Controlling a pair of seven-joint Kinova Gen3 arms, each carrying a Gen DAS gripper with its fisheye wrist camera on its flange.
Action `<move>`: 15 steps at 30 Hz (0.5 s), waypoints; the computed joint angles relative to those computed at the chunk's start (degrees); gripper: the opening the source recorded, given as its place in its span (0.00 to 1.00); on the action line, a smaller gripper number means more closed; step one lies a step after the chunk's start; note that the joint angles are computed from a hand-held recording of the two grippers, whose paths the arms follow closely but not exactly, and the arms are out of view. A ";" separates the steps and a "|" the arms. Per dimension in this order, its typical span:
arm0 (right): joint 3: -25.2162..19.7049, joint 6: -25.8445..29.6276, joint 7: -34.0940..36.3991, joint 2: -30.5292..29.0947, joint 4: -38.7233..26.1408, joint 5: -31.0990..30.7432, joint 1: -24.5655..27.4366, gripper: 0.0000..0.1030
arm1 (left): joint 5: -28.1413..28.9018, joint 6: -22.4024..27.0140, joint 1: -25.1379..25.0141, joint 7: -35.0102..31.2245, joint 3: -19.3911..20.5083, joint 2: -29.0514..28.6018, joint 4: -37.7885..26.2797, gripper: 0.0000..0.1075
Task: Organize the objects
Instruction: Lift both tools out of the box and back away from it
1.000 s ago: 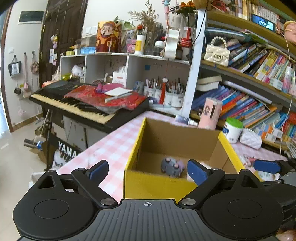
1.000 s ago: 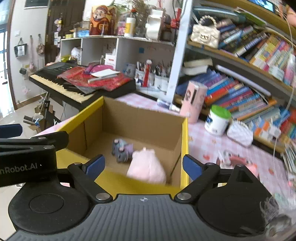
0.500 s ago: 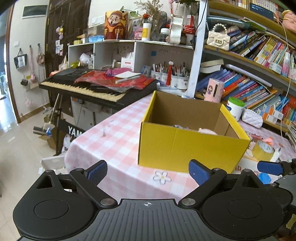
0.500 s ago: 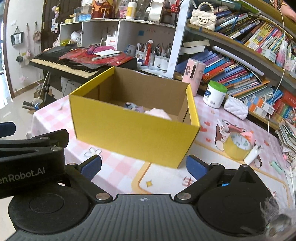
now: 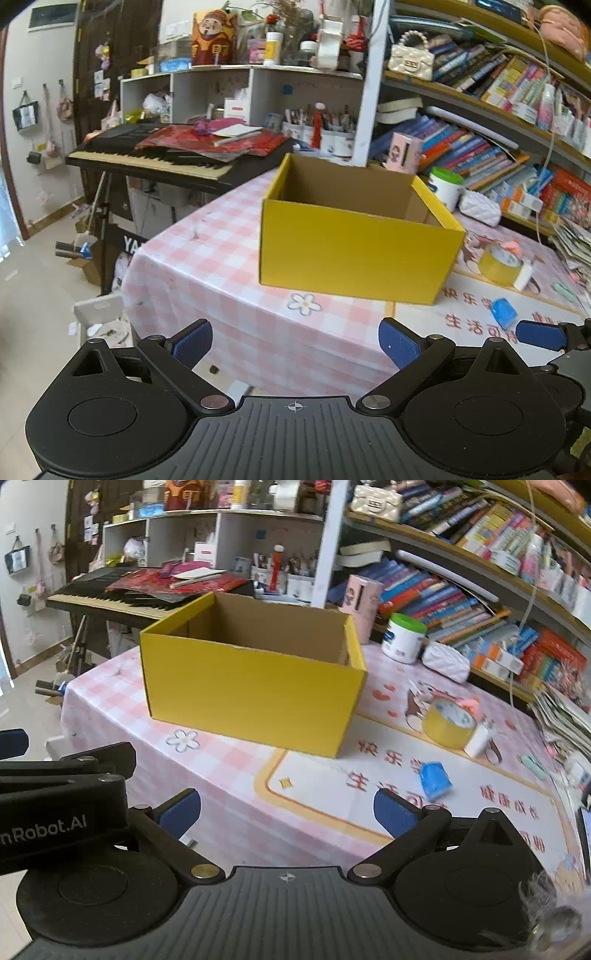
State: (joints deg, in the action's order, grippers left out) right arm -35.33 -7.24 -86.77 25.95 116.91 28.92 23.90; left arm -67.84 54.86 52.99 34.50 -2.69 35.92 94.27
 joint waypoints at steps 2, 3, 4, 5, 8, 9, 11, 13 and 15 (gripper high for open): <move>1.00 -0.72 -0.28 -0.47 0.91 -0.41 -0.02 0.98 | -0.26 -0.36 0.23 -0.12 0.24 0.02 0.08 0.91; 1.47 -0.93 -0.59 -0.74 1.24 -0.47 -0.07 0.99 | -0.36 -0.56 0.28 -0.25 0.33 0.04 0.06 0.91; 2.13 -1.27 -0.91 -1.01 1.69 -0.54 -0.23 0.99 | -0.47 -0.88 0.34 -0.44 0.44 0.06 0.03 0.91; 2.93 -1.60 -1.26 -1.31 2.09 -0.61 -0.59 0.99 | -0.59 -1.17 0.42 -0.51 0.48 0.06 0.07 0.91; 5.22 -2.30 -2.61 -2.07 3.00 -0.38 -1.44 0.99 | -0.86 -2.36 0.52 -1.18 0.65 0.21 -0.16 0.91; 6.24 -2.57 -3.00 -2.33 3.30 -0.38 -1.94 0.99 | -0.97 -2.96 0.48 -1.42 0.65 0.23 -0.20 0.91; 8.30 -3.21 -3.80 -2.84 3.86 -0.32 -2.82 0.99 | -1.39 -4.21 0.56 -1.78 0.53 0.35 -0.38 0.91; 10.46 -3.67 -4.66 -3.25 4.16 -0.34 -3.77 0.99 | -1.84 -5.45 0.61 -2.45 0.39 0.55 -0.71 0.91; 12.57 -3.83 -5.44 -3.53 4.22 -0.53 -4.78 0.99 | -2.18 -6.84 0.51 -3.35 0.21 0.73 -1.13 0.91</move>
State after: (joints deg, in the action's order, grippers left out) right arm -22.76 -11.07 -92.21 22.42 121.13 28.39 19.12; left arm -70.02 48.02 53.50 31.15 -2.48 36.65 93.14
